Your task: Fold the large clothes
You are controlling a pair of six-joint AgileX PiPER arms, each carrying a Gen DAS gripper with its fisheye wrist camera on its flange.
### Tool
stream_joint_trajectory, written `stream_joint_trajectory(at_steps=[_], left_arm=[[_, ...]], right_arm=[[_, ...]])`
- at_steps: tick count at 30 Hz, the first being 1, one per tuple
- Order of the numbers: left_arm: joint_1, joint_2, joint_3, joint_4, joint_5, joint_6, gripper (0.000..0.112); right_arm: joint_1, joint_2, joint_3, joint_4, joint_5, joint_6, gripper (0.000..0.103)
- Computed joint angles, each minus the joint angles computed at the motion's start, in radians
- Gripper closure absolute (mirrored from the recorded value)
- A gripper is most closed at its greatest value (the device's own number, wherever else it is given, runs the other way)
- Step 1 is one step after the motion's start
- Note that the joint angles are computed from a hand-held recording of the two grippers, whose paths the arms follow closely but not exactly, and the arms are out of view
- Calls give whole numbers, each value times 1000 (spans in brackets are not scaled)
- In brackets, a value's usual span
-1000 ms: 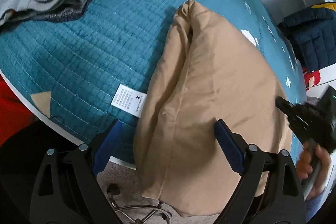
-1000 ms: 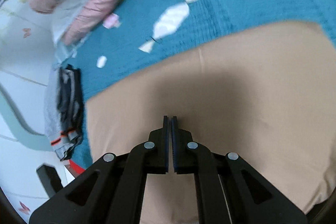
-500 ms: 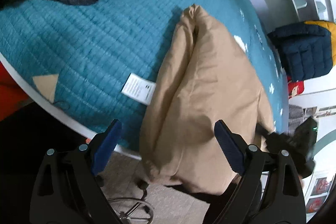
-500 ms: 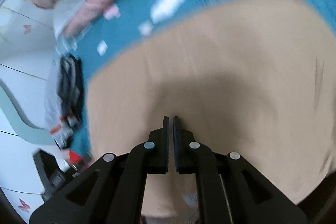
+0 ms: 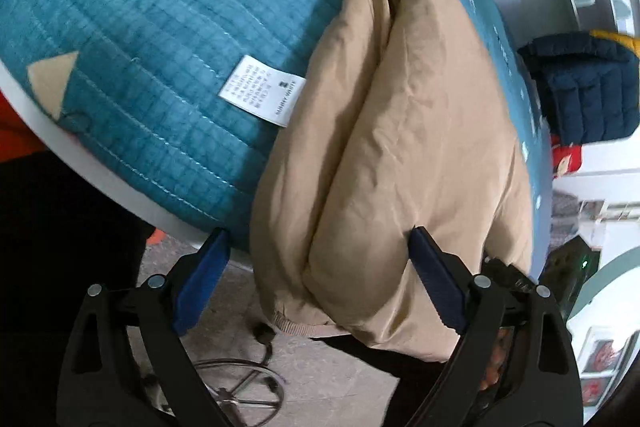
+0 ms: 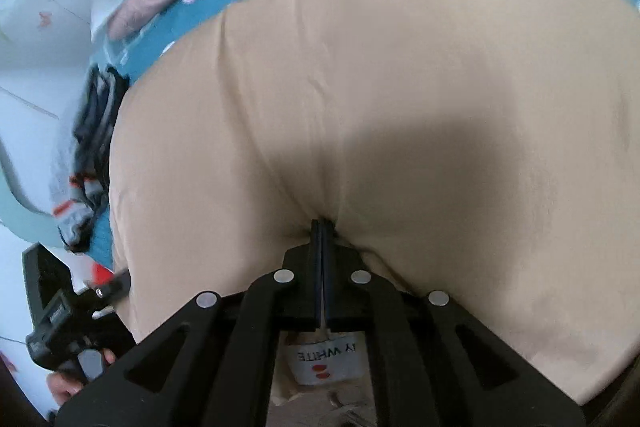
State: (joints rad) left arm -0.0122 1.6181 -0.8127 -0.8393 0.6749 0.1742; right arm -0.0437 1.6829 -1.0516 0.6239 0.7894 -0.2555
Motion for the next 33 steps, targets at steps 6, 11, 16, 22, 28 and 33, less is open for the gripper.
stream_joint_trajectory(at_steps=[6,11,16,22,28,33], left_arm=[[-74,-66,-115,185,75,-80,83],[-169,-136,-282,280,137,-154,84],[-257,-111,-428,371,191,-277,84],[-349,-32,-608,473,245,-410,84],[-425,63,-767,520,293,-462,84],[-487,141,-890,538,332,-493,84]], right_arm=[[-25,-139,78,70,3,-115,68],[-18,-290,190,116,-66,-193,57],[9,-457,271,152,-119,-334,39],[59,-547,329,226,-164,-467,30],[179,-498,312,190,-282,-426,30],[211,-451,294,199,-368,-329,30]])
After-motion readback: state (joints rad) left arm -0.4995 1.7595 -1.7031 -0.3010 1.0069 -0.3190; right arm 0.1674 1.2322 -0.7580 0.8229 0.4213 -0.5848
